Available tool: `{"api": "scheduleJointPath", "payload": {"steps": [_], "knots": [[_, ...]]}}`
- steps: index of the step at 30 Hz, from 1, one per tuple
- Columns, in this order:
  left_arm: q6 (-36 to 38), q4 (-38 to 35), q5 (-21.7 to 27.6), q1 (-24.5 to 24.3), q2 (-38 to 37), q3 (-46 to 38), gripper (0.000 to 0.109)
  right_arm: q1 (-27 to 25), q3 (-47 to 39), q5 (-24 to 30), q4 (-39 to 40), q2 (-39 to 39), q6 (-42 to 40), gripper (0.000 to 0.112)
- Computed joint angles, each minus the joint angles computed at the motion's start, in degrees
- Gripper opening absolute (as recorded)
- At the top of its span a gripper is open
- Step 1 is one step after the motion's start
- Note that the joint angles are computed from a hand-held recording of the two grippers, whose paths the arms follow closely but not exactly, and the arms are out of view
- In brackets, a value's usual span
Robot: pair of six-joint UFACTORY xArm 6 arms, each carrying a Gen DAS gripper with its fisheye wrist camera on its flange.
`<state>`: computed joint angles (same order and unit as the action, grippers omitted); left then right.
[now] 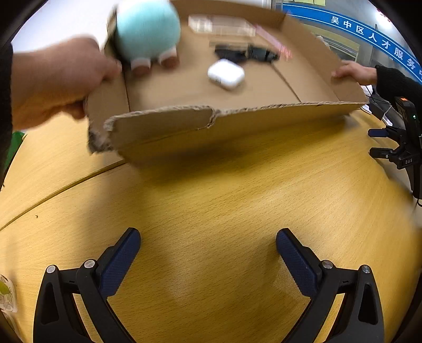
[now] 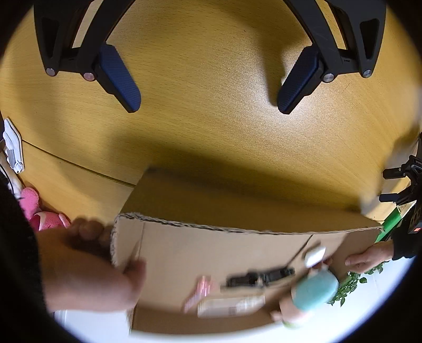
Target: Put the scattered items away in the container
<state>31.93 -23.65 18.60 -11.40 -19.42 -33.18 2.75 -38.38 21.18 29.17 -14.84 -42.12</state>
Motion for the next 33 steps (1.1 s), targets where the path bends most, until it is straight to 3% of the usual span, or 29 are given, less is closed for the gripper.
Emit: {"api": "scheduleJointPath", "payload": {"steps": [33], "knots": [[-0.2,0.2,0.0,0.1,0.0,0.0,0.103,0.2,0.1,-0.7,0.5,0.5,-0.4,0.103]]}}
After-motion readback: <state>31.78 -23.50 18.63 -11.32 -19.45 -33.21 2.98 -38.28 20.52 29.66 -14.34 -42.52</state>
